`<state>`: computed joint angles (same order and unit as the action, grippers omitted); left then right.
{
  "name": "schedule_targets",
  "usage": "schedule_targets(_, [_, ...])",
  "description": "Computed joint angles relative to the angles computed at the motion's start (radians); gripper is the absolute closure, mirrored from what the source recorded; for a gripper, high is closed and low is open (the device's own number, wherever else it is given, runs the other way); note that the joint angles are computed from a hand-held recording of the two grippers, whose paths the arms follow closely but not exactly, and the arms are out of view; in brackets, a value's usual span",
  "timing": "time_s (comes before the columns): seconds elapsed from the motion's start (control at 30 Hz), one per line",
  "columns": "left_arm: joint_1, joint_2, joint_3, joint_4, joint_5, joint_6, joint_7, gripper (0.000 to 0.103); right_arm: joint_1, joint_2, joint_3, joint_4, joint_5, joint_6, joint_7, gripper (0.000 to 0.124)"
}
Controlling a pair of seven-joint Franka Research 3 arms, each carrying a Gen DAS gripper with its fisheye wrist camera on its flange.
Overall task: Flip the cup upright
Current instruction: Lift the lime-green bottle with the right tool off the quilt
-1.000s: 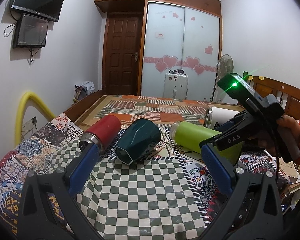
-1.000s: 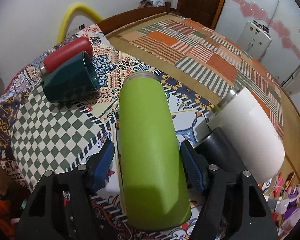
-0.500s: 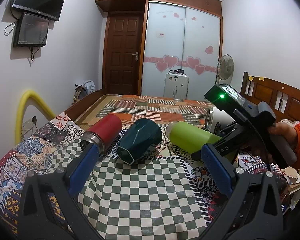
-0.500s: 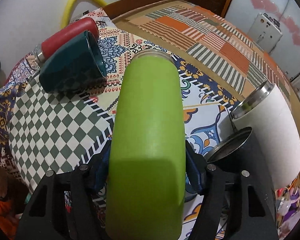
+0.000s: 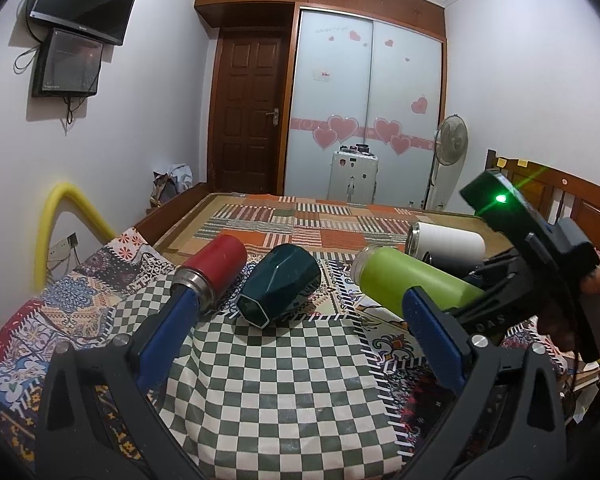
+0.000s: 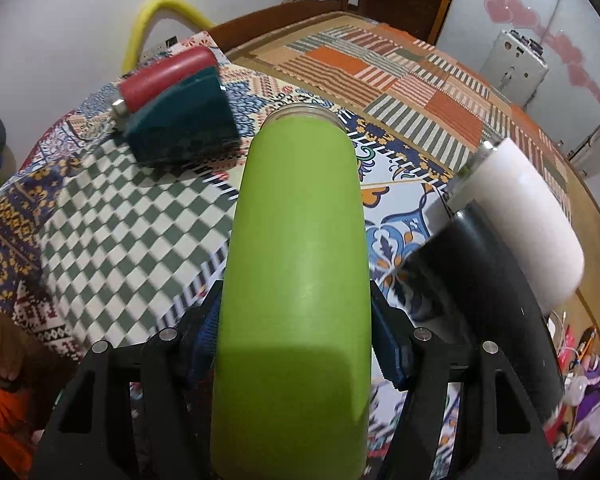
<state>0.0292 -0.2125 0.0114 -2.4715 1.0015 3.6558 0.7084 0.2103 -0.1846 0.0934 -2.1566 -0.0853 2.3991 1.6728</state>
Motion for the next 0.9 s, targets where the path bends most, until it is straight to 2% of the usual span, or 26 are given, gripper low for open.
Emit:
schedule_targets(0.3, [-0.013, -0.09, 0.03, -0.059, 0.067, -0.023, -0.021, 0.0, 0.017, -0.083, 0.038, -0.099, -0.002, 0.067, 0.045, 0.062])
schedule_targets(0.57, [-0.026, -0.108, 0.075, -0.081, 0.17, -0.026, -0.105, 0.0, 0.04, -0.045, 0.04, -0.083, 0.035, 0.031, 0.021, 0.062])
schedule_targets(0.83, [0.008, -0.063, 0.056, -0.04, 0.28, -0.041, -0.216, 0.0, 0.059, 0.013, 0.031, -0.035, 0.035, -0.006, 0.007, 0.061])
schedule_targets(0.9, [0.023, -0.058, 0.04, -0.041, 0.271, -0.046, -0.21, 0.0, 0.062, 0.016, 0.03, -0.034, 0.031, -0.004, 0.008, 0.061])
